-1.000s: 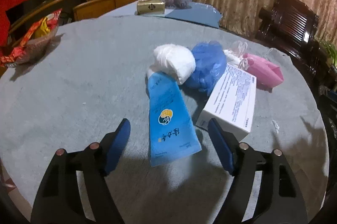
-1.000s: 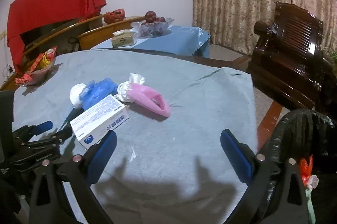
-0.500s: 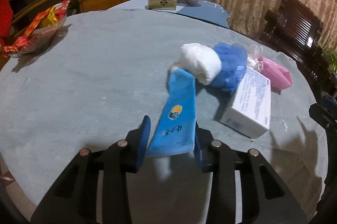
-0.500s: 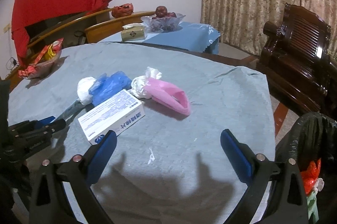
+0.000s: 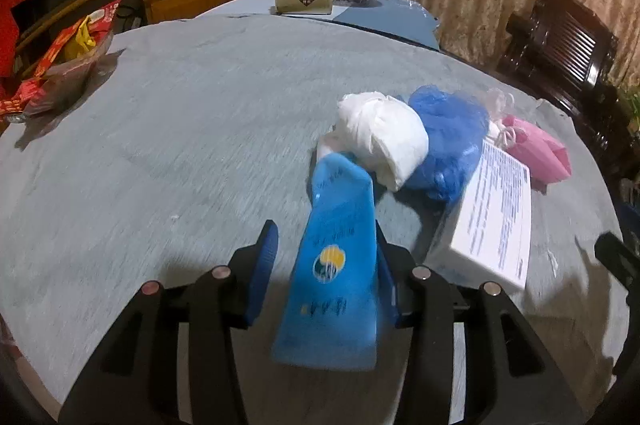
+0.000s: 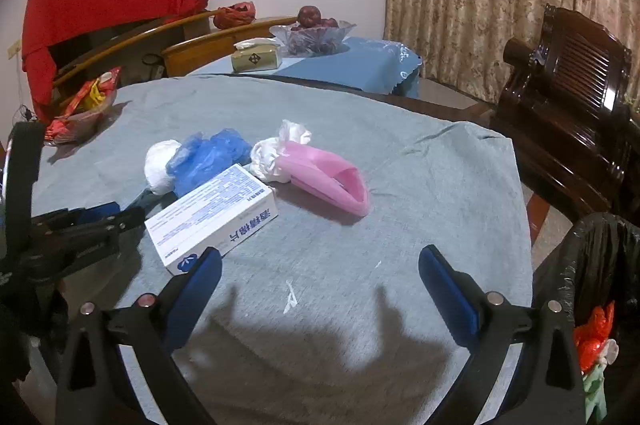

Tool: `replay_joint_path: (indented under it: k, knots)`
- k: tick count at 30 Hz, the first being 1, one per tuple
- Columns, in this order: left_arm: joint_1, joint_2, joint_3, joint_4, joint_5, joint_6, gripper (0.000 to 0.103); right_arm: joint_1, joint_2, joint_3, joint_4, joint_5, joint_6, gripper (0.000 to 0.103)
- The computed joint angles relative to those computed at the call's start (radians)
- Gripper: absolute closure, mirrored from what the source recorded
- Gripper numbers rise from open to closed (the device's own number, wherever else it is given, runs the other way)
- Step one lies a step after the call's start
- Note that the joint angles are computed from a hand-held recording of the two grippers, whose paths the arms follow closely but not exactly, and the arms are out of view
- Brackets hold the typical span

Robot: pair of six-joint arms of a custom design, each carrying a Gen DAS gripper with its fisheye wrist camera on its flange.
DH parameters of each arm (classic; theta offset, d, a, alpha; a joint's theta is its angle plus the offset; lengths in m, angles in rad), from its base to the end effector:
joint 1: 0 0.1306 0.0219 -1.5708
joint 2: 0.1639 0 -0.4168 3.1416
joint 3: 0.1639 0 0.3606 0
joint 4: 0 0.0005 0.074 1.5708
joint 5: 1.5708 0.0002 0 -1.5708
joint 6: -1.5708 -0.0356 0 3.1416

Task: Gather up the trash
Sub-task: 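Grasp the blue tube with the left gripper and lift it, then grasp the white box with the right gripper while the left gripper holds the tube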

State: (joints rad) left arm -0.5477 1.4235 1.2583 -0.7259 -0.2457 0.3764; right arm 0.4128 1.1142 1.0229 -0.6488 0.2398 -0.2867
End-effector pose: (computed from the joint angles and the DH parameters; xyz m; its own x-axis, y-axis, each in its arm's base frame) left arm 0.3906 -0.2287 0.4035 -0.7552 0.0430 -0.6541 0.1043 0.9930 -0.0551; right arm 0.3157 0.1285 0.4234 -0.6573 0.0120 -0.7536 -0.0450 0.9975 0.0552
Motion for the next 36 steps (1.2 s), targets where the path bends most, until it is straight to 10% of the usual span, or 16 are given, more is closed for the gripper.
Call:
replay_joint_path:
  k: [8, 36]
  knots:
    - [0.014, -0.015, -0.019, 0.036, 0.029, -0.009, 0.101, 0.022, 0.035, 0.016, 0.029, -0.009, -0.006, 0.006]
    - [0.076, -0.120, -0.084, 0.053, 0.068, -0.054, 0.102, 0.188, 0.226, 0.167, -0.083, 0.164, -0.091, 0.006]
